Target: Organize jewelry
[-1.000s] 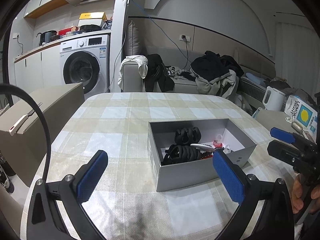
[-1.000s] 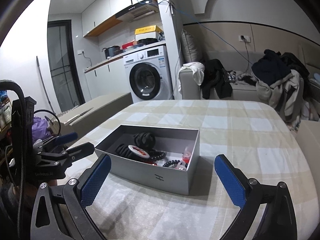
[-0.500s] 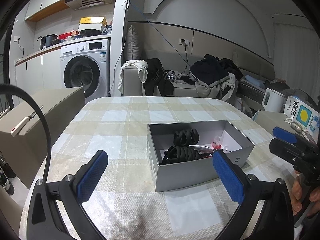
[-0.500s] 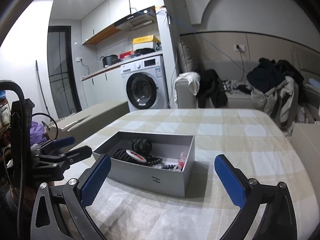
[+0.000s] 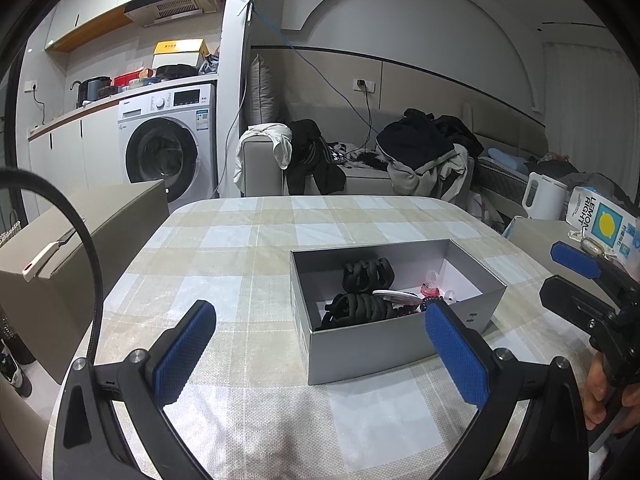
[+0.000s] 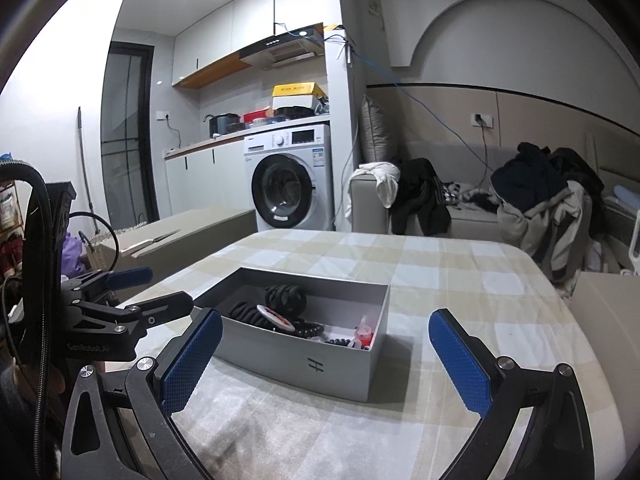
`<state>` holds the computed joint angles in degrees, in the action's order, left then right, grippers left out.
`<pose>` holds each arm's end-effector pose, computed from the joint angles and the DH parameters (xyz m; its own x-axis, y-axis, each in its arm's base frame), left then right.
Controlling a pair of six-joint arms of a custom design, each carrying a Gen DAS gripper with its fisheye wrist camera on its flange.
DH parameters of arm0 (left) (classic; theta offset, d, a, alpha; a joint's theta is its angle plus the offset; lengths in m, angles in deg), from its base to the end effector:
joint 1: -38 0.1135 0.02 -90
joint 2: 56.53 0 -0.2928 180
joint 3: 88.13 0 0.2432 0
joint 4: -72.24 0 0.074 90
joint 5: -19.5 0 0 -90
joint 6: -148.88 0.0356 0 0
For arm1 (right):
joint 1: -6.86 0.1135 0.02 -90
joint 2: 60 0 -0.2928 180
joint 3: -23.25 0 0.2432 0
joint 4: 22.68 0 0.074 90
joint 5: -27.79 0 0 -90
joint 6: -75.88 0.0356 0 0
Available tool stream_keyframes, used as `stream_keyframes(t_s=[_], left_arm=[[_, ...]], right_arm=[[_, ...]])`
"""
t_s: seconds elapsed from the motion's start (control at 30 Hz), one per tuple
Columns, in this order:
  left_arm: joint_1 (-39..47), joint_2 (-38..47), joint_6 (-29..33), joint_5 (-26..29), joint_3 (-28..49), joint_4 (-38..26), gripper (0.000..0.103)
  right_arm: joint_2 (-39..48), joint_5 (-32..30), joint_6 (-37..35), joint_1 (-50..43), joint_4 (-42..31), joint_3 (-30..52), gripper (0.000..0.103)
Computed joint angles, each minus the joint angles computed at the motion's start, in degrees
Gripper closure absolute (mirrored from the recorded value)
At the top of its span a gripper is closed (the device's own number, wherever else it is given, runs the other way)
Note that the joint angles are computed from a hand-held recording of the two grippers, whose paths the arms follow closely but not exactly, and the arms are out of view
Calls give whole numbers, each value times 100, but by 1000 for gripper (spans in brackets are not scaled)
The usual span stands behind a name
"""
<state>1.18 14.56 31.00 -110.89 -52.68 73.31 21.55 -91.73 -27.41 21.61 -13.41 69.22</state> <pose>0.1787 -0.1050 0.1914 -0.4152 -0.1341 -0.8998 -0.1865 0.9806 -0.0601 0.2555 0.0854 0.2151 -0.2680 -0.2774 -0.9226 -0.7298 0.6836 0.0065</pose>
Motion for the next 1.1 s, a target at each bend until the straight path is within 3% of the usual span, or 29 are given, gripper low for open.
stream_keyframes(t_s=[1.1], left_arm=[[-45,9,3,-61,8,-12,1]], right_arm=[[-2,-23,5,-25,-31,-26,0]])
